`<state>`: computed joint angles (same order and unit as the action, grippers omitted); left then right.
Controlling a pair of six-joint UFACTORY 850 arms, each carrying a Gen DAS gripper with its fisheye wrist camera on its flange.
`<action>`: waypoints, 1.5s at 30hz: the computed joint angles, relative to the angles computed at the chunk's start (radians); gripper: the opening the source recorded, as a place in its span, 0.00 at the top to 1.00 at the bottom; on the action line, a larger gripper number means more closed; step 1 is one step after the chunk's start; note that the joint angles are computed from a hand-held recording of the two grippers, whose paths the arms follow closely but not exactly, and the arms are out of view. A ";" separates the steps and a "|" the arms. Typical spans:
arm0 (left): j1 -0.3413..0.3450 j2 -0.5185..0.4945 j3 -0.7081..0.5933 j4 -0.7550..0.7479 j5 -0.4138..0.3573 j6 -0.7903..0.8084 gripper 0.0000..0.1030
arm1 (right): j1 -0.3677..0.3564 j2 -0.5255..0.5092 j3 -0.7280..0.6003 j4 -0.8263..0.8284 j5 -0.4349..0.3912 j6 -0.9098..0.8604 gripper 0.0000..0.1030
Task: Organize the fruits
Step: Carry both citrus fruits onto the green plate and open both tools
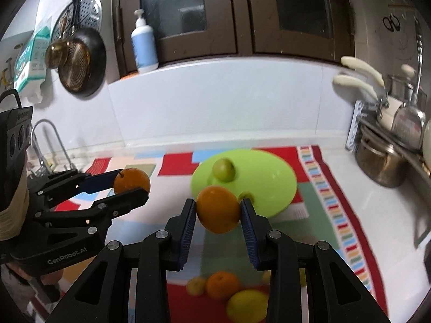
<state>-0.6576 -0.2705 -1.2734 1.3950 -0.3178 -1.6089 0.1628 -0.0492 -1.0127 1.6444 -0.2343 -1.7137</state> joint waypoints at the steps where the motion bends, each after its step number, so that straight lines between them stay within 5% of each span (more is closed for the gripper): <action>1: 0.002 -0.012 -0.018 -0.009 -0.001 0.013 0.60 | -0.007 -0.008 -0.012 -0.001 -0.003 -0.002 0.66; 13: 0.049 -0.226 -0.310 -0.396 0.016 0.428 0.60 | -0.074 -0.181 -0.220 -0.240 -0.073 0.197 0.66; 27: 0.095 -0.551 -0.727 -0.865 -0.112 0.936 0.60 | -0.114 -0.485 -0.557 -0.663 -0.162 0.585 0.66; 36: 0.118 -0.697 -0.928 -1.026 -0.198 1.123 0.60 | -0.116 -0.647 -0.749 -0.871 -0.265 0.796 0.66; 40: 0.120 -0.715 -0.949 -1.048 -0.212 1.165 0.59 | -0.110 -0.664 -0.763 -0.887 -0.261 0.804 0.66; 45: 0.117 -0.676 -0.891 -0.976 -0.185 1.085 0.47 | -0.105 -0.652 -0.746 -0.909 -0.223 0.837 0.64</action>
